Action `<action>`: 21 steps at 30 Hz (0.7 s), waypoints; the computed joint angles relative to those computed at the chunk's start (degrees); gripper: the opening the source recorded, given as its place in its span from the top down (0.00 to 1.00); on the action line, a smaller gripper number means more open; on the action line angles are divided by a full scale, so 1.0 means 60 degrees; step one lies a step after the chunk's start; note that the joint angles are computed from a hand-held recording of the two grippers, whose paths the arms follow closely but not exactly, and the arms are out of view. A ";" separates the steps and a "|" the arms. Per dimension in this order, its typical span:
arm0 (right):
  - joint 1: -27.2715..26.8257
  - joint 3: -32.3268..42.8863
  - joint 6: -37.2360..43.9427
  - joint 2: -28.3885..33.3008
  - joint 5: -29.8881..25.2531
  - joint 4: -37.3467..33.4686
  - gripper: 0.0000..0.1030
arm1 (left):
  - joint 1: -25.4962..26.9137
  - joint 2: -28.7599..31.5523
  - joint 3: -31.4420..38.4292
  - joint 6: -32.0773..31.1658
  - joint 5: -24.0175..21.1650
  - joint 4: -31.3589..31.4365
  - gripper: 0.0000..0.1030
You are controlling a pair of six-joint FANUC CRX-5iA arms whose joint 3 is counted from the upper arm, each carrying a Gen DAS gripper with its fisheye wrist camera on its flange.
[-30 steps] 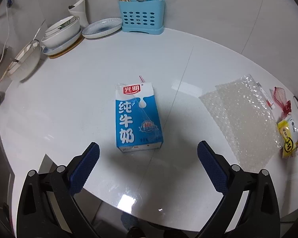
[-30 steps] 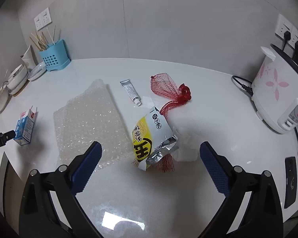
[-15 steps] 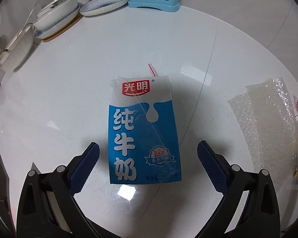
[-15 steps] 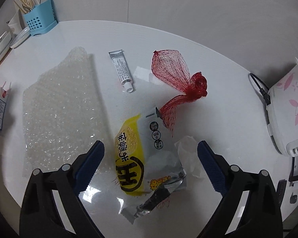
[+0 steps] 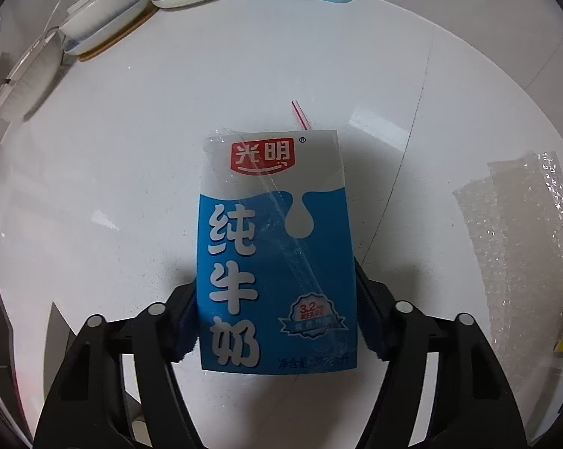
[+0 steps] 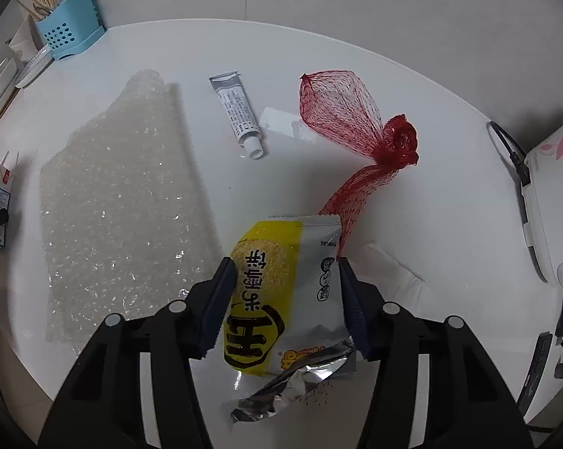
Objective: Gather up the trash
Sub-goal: 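Grasp the milk carton with the left tool while the right tool grasps the yellow snack bag, then release the yellow snack bag and grasp the red mesh net with the right tool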
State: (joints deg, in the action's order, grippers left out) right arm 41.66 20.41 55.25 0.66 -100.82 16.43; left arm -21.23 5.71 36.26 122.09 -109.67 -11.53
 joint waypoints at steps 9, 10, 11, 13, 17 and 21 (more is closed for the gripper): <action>-0.0006 0.0220 -0.0293 -0.0018 -0.0194 -0.0336 0.71 | -0.0246 -0.0094 0.0141 -0.0145 -0.0076 -0.0160 0.40; -0.0015 0.0244 -0.0347 -0.0026 -0.0205 -0.0347 0.71 | -0.0274 -0.0104 0.0189 -0.0177 -0.0083 -0.0198 0.40; -0.0009 0.0280 -0.0425 -0.0041 -0.0226 -0.0347 0.72 | -0.0306 -0.0088 0.0271 -0.0223 -0.0087 -0.0235 0.40; 0.0005 0.0358 -0.0519 -0.0062 -0.0216 -0.0344 0.72 | -0.0335 -0.0046 0.0431 -0.0314 -0.0116 -0.0283 0.40; 0.0079 0.0597 -0.0643 -0.0112 -0.0224 -0.0282 0.72 | -0.0385 -0.0141 0.0585 -0.0364 -0.0137 -0.0282 0.40; 0.0172 0.0845 -0.0730 -0.0147 -0.0217 -0.0125 0.72 | -0.0409 -0.0161 0.0864 -0.0507 -0.0133 -0.0299 0.40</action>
State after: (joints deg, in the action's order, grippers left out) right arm 42.69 25.48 50.87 -0.22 -102.12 15.68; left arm -23.68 4.75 41.44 119.05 -110.47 -13.33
